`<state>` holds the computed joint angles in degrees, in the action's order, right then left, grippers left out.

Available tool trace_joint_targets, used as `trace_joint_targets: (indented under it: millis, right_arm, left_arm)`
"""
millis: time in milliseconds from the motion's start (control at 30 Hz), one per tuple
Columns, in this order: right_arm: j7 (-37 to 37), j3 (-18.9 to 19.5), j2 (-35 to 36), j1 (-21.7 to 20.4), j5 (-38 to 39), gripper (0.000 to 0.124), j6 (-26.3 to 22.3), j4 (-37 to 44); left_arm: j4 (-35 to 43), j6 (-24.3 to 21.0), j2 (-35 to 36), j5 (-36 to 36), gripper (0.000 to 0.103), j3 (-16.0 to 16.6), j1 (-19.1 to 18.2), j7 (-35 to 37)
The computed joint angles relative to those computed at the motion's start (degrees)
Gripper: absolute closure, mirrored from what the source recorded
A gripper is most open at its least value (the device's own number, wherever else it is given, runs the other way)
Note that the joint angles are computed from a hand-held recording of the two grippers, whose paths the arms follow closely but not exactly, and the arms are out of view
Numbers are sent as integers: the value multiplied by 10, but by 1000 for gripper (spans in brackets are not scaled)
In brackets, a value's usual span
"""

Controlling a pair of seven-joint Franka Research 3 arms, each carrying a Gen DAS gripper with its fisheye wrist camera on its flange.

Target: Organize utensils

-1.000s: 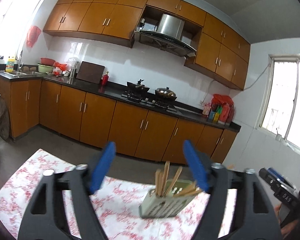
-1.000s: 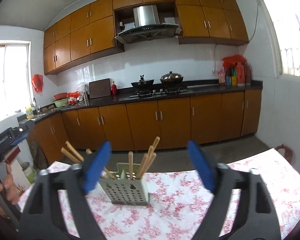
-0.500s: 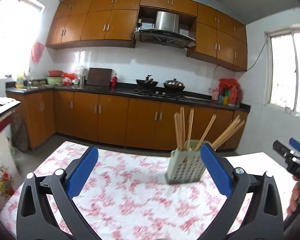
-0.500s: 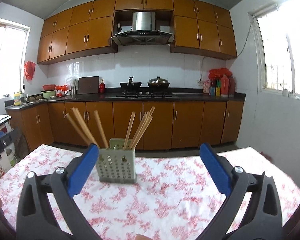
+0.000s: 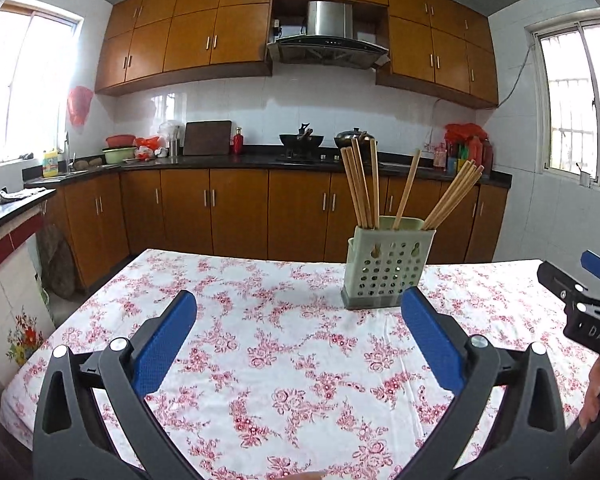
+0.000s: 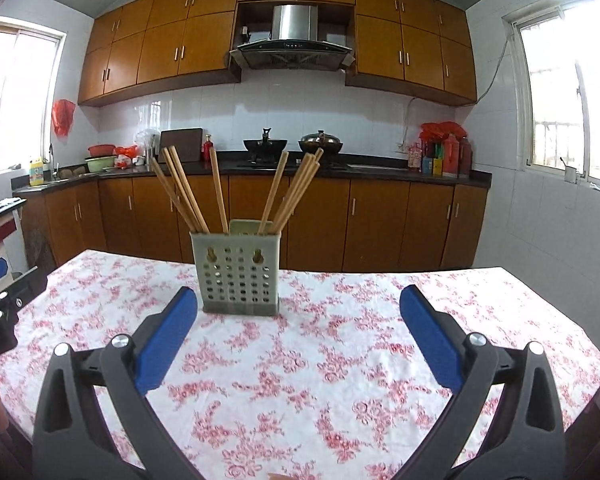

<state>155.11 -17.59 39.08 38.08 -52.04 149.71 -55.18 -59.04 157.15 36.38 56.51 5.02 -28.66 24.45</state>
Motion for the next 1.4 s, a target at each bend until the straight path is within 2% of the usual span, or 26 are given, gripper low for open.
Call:
trace_joint_targets:
  millis: [67, 133, 500, 1400]
  right_arm:
    - [23, -10, -11, 11, -18, 25, 3, -25]
    - [28, -5, -15, 8, -20, 25, 5, -32]
    - [64, 3, -34, 10, -52, 25, 15, -71]
    - [88, 17, -40, 3, -77, 25, 7, -81]
  left_arm:
    - [-7, 3, -3, 11, 2, 6, -5, -9]
    - [-19, 7, -10, 22, 2, 8, -9, -17]
    - [-45, 13, -22, 45, 2, -3, -8, -31]
    - [-37, 9, -17, 32, 2, -9, -9, -20]
